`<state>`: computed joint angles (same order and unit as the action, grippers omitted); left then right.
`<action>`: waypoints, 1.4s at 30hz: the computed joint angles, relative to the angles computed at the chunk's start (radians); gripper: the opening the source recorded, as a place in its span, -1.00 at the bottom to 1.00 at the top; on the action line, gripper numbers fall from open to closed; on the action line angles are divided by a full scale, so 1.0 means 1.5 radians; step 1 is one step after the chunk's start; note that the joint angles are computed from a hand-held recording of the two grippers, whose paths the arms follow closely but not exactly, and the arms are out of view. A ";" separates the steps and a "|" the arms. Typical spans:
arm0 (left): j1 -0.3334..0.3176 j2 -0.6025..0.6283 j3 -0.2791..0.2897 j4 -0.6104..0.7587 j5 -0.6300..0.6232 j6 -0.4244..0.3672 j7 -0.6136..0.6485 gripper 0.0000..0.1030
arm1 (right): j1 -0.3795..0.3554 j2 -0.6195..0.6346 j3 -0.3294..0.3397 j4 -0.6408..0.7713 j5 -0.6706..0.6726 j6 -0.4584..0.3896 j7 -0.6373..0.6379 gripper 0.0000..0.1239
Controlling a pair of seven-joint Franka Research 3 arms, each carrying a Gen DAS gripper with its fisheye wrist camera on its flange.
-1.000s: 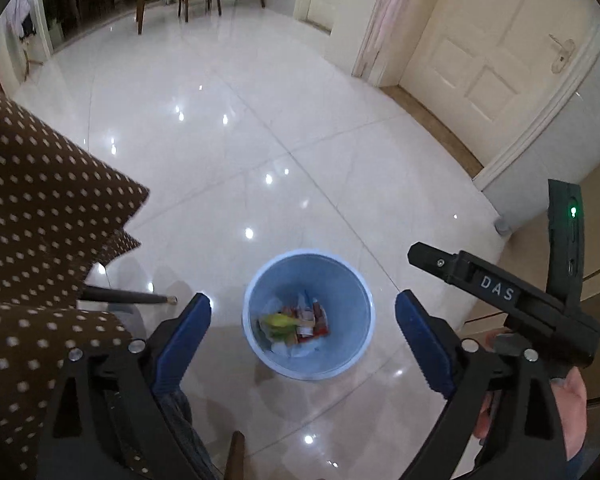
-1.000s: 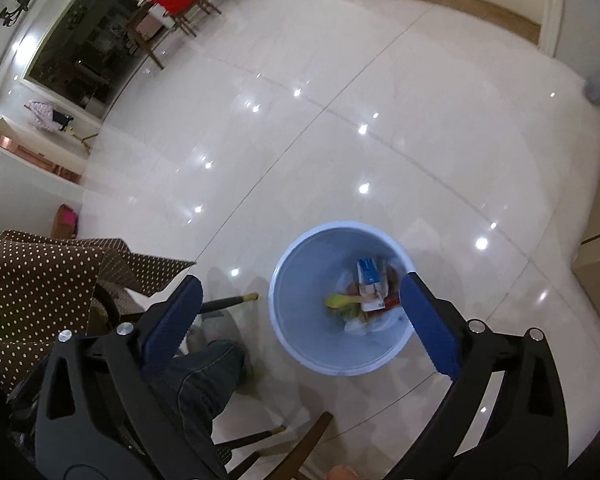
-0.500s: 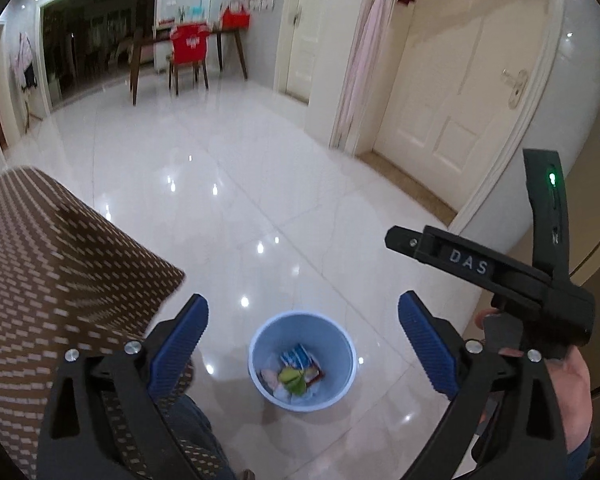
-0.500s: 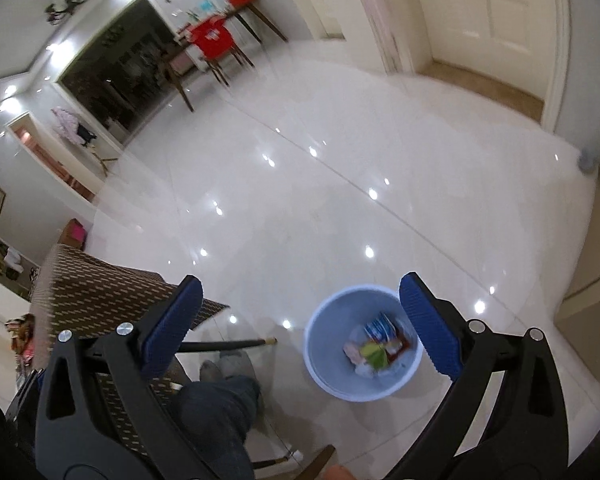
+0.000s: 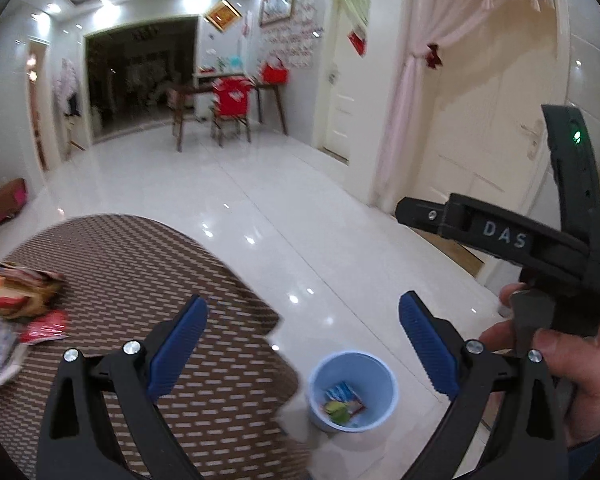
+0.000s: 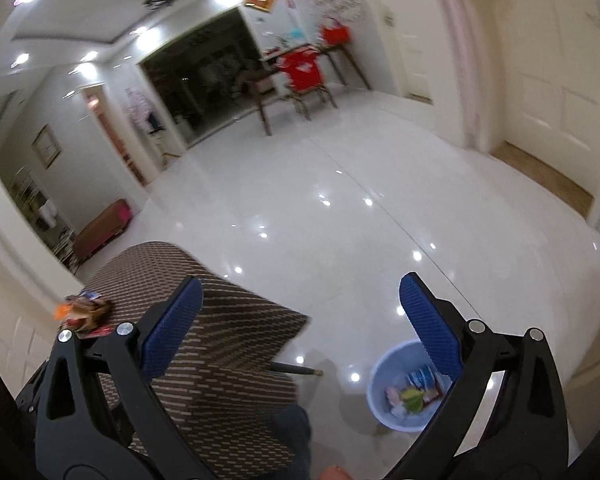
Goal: Collect trash
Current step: 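Open both tools over the wastebasket and return toward the table, then grasp the red paper bag with the right tool while the left tool grasps the red-white wrapper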
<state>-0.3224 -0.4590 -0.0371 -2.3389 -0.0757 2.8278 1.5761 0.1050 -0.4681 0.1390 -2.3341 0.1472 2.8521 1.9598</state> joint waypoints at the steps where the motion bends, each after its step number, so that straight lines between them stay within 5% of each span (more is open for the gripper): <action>1: 0.011 -0.012 0.000 -0.008 0.007 0.003 -0.002 0.85 | 0.006 0.006 0.006 0.013 -0.002 0.001 -0.002 0.56; 12: 0.139 -0.117 0.048 -0.064 0.084 0.002 -0.035 0.86 | 0.103 0.157 0.056 0.193 -0.046 -0.009 -0.029 0.56; 20: 0.207 -0.103 0.101 -0.046 0.093 -0.009 -0.029 0.85 | 0.196 0.312 0.042 0.368 -0.074 -0.053 -0.066 0.56; 27: 0.272 -0.033 0.124 -0.007 0.100 -0.020 -0.018 0.85 | 0.250 0.417 0.022 0.478 -0.045 -0.090 -0.133 0.56; 39: 0.295 0.136 0.139 0.140 -0.010 -0.119 0.126 0.85 | 0.284 0.627 0.024 0.745 0.046 -0.247 -0.303 0.56; 41: 0.302 0.161 0.134 0.165 -0.037 -0.140 0.157 0.67 | 0.282 0.649 0.027 0.767 0.069 -0.258 -0.315 0.56; 42: 0.302 0.174 0.135 0.181 -0.060 -0.158 0.180 0.39 | 0.282 0.656 0.028 0.774 0.079 -0.262 -0.320 0.56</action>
<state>0.1310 -0.1980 0.1655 -2.0674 -0.1657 2.5901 1.8456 0.5274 0.5164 0.1815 -1.1729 0.2659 2.4589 1.4799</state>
